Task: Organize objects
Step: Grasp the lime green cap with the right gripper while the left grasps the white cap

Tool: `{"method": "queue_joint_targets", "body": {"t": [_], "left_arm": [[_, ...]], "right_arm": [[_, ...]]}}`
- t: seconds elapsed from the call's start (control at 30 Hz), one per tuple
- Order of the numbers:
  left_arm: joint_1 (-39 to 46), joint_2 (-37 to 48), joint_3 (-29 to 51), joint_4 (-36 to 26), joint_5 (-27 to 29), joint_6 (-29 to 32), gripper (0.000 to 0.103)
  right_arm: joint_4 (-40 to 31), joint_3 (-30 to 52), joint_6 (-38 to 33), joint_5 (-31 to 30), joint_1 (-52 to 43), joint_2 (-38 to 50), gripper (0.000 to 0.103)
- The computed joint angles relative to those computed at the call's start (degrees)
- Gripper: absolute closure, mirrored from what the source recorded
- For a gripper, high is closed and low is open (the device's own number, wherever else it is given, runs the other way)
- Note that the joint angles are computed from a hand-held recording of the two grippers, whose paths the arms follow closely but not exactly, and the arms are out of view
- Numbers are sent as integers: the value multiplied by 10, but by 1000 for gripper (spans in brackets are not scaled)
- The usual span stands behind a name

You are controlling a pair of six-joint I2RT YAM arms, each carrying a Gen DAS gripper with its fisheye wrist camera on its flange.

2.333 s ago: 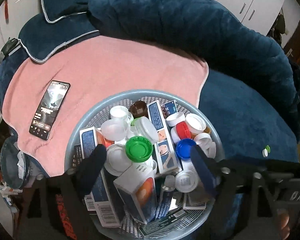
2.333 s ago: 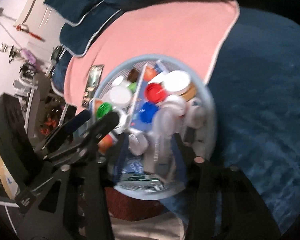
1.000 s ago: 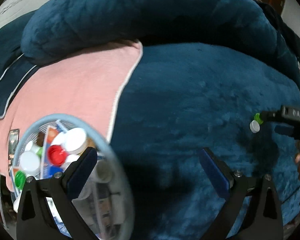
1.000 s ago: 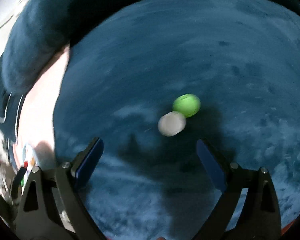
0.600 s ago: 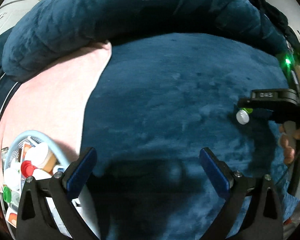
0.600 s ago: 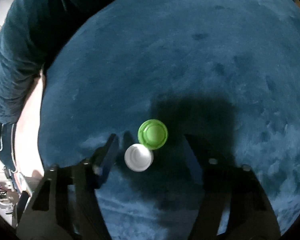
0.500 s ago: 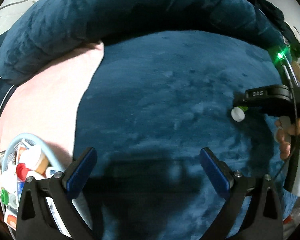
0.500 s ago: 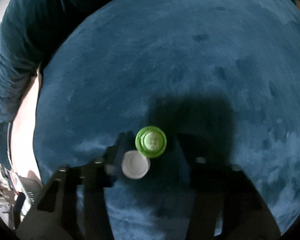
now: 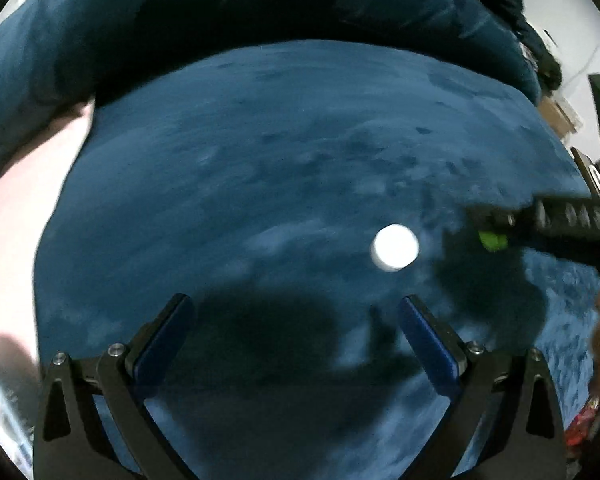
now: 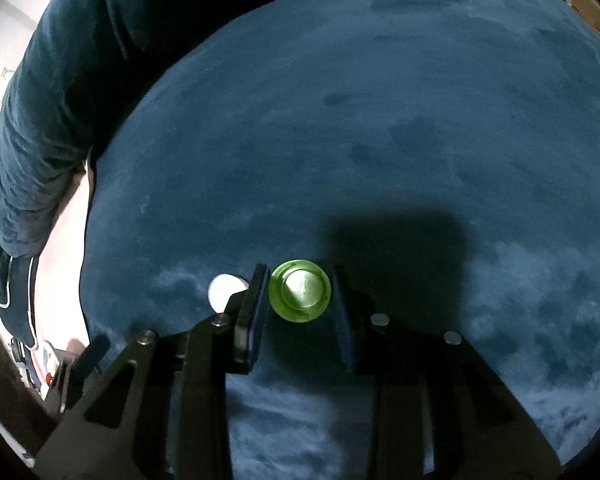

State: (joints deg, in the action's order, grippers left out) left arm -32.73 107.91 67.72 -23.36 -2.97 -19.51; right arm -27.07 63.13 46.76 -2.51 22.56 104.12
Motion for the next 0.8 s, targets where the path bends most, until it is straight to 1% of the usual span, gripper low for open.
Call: {"method": "queue_joint_targets", "body": {"t": [0.17, 0.2, 0.23, 0.27, 0.3, 0.33, 0.37, 0.47, 0.53, 0.67, 0.8], "left_arm": [[-41, 77, 68, 19, -16, 15, 5], [-45, 87, 76, 22, -20, 20, 8], [-49, 97, 84, 24, -24, 26, 13], [-51, 107, 92, 27, -25, 35, 16], [-52, 115, 96, 33, -27, 43, 28], [-51, 119, 96, 37, -24, 49, 63], [-49, 122, 97, 38, -19, 53, 73], [-39, 107, 83, 44, 2, 53, 73], [-34, 87, 62, 50, 7, 51, 73], [-22, 35, 24, 47, 12, 37, 73], [1, -61, -35, 35, -1, 30, 73]], "right_arm": [[-8, -34, -3, 12, -12, -14, 72], [-6, -40, -5, 12, -15, -12, 72], [-5, -43, -8, 11, -17, -11, 71], [-4, -45, -12, 10, -20, -6, 70], [-3, -45, -16, 6, -21, -2, 70], [-4, -41, -19, 3, -20, 5, 70], [-13, -35, -22, 3, -18, 13, 70], [-14, -34, -31, 10, -8, 12, 71], [-14, -37, -39, 9, -9, 6, 71], [-1, -55, -30, -4, -10, -27, 71], [-4, -46, -12, -8, 17, -49, 71]]}}
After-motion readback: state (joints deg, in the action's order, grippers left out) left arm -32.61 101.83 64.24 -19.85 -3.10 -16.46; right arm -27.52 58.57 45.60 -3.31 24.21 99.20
